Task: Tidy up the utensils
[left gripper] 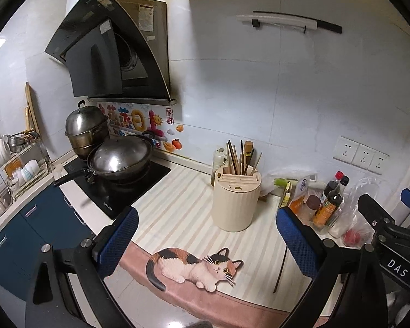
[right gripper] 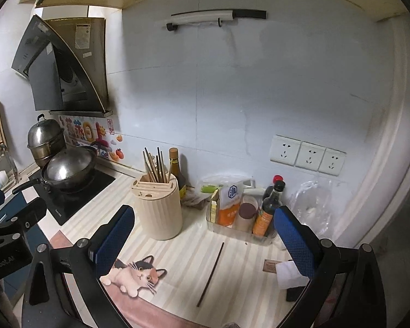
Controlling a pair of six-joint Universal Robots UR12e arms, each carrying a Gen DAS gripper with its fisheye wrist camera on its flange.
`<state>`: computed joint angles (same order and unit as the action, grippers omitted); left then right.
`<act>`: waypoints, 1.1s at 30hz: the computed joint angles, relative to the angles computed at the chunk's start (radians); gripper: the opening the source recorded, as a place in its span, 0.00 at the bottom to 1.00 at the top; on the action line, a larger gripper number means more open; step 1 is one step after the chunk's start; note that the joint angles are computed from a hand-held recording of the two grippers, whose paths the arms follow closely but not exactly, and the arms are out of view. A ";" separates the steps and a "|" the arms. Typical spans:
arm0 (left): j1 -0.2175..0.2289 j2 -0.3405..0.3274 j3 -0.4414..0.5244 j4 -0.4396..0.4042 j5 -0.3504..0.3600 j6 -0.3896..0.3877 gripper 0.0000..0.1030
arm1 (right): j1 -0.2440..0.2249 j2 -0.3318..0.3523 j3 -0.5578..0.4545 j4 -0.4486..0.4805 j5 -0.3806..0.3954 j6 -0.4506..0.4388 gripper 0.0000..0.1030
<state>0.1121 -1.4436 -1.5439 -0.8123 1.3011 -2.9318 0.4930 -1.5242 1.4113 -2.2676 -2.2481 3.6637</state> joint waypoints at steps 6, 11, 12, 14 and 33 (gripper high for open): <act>-0.007 0.018 -0.011 0.000 0.019 -0.006 1.00 | 0.006 -0.023 0.018 -0.012 0.001 -0.009 1.00; -0.019 0.020 -0.004 -0.026 0.048 -0.021 1.00 | -0.008 -0.032 0.026 -0.016 0.033 -0.028 1.00; -0.021 0.019 -0.002 -0.033 0.051 -0.021 1.00 | -0.012 -0.033 0.026 -0.011 0.043 -0.029 1.00; -0.028 0.017 0.003 -0.044 0.065 -0.025 1.00 | -0.016 -0.035 0.027 -0.009 0.052 -0.032 1.00; -0.053 0.012 0.005 -0.044 0.119 -0.049 1.00 | -0.037 -0.032 0.020 -0.009 0.107 -0.081 1.00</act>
<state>0.0592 -1.4312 -1.5391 -0.8561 1.4202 -2.9807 0.4564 -1.5561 1.4310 -2.2768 -2.1412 3.5828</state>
